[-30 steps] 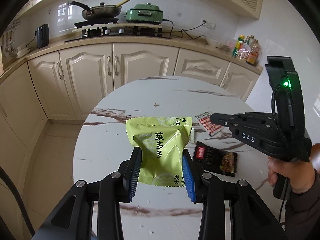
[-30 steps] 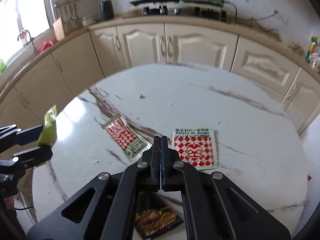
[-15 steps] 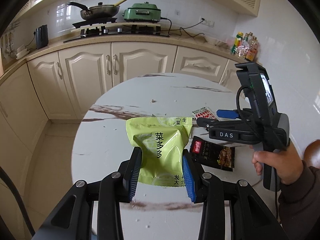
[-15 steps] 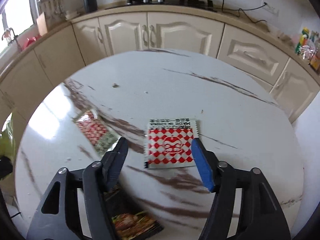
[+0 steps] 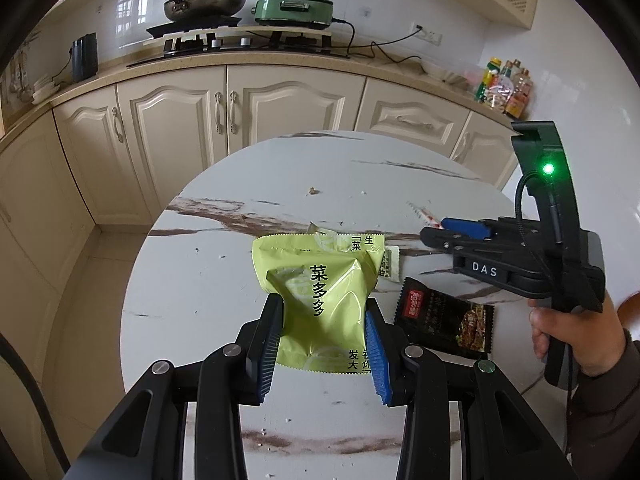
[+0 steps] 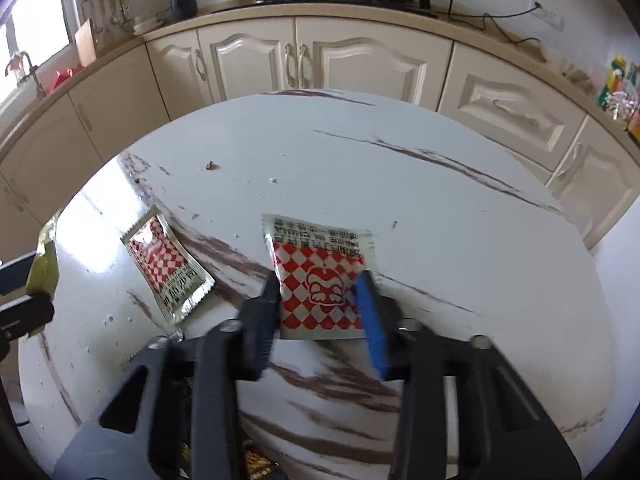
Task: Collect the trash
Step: 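Grasp the red-white checkered sachet with the right tool while the left tool holds the packet, then carry the packet and sachet in both tools over the blue bin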
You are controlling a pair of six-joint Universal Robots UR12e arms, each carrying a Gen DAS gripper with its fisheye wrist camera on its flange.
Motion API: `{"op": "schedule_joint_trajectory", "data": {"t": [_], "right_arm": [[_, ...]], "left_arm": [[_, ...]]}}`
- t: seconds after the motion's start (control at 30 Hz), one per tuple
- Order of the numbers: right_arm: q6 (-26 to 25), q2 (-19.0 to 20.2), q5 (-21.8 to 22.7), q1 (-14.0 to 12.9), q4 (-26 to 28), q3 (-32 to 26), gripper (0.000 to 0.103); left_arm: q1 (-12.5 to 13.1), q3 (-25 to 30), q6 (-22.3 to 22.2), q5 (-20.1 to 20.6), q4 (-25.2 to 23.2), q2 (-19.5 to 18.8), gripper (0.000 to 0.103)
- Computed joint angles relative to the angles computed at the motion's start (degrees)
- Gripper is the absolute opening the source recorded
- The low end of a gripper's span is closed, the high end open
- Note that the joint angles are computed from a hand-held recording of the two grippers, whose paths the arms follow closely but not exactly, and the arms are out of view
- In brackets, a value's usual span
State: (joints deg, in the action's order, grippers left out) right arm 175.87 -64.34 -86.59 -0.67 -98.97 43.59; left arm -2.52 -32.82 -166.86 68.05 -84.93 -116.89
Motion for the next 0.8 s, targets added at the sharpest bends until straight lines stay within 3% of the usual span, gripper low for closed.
{"op": "schedule_joint_trajectory", "data": {"t": [0.07,0.1,0.33,0.47,0.7,0.8], "right_arm": [[-0.3,0.0,0.1,-0.2,0.4,-0.2,0.020],[-0.5,-0.1,-0.1,-0.2,0.4,-0.2,0.004],[0.1,-3.1,0.5,-0.2,-3.2,2.3,0.004],[-0.5,-4.8,2.7,1.0,-6.1,2.1,0.004],[-3.2,-5.9,10.9,5.9,-10.4,0.6,0.004],[-4.3,-4.9,14.0,9.4,-10.5,-1.0,0.004]], "left_arm": [[0.0,-0.1,0.1,0.0,0.0,0.2,0.036],[0.0,-0.1,0.3,0.1,-0.2,0.3,0.036],[1.1,-2.1,0.3,-1.3,1.2,2.5,0.036],[3.0,-6.2,-0.5,-3.6,4.5,5.8,0.036],[8.6,-16.0,-3.6,-4.9,12.0,13.5,0.036],[11.6,-20.5,-4.5,-2.6,14.6,16.9,0.036]]}}
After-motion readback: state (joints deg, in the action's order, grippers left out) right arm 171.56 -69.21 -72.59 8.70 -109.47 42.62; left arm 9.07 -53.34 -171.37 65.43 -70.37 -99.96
